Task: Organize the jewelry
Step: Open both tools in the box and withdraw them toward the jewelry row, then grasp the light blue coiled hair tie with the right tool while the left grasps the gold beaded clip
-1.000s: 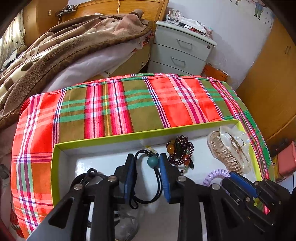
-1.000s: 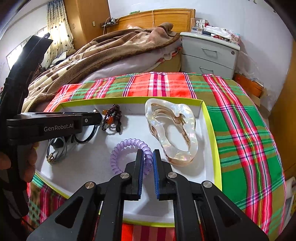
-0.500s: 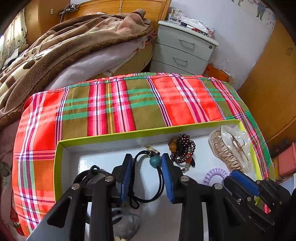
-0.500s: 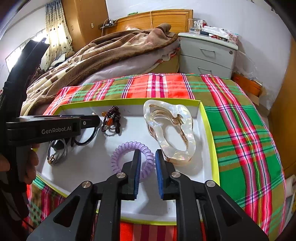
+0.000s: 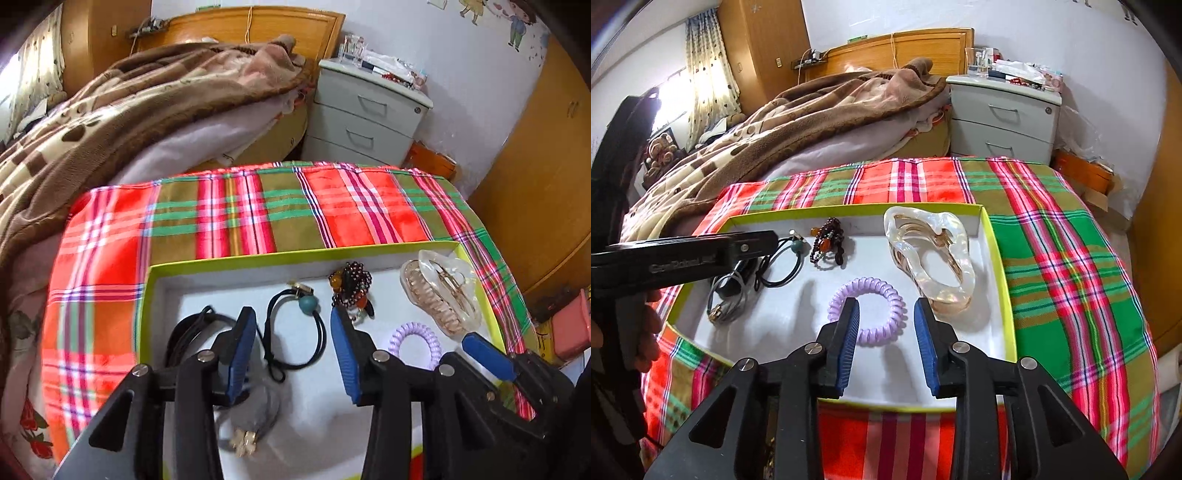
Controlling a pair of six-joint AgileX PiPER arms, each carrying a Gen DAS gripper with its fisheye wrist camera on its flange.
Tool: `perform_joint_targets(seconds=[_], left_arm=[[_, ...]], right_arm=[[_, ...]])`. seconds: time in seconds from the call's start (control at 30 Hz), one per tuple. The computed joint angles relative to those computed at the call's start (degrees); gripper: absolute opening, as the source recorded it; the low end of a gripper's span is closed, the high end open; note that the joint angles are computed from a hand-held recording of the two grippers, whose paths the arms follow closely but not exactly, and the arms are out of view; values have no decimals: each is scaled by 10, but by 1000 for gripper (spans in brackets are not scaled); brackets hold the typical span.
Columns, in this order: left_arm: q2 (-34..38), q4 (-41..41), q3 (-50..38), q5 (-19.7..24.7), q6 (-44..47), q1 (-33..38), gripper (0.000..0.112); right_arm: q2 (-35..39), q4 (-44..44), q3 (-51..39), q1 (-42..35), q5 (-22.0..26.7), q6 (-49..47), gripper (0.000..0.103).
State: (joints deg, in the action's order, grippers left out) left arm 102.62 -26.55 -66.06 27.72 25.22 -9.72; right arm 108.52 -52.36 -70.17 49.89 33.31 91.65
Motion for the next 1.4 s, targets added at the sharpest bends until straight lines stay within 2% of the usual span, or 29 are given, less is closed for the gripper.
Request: perform_joint_targets(seconds=[0.47, 0.83, 0.93, 1.07, 1.4], left_arm=[[-151, -120, 165, -6, 131, 41, 45], [-228, -183, 269, 8, 215, 89, 45], [-240, -200, 292, 14, 240, 107, 45], [-258, -206, 321, 12, 258, 119, 45], [-284, -246, 361, 41, 314, 155, 45]], right_arm=[[-76, -51, 95, 58, 9, 92, 33], [-107, -71, 167, 99, -34, 157, 33], [-105, -60, 171, 111, -33, 152, 33], [-101, -47, 171, 122, -33, 141, 40], [-67, 14, 137, 140, -8, 80, 40]])
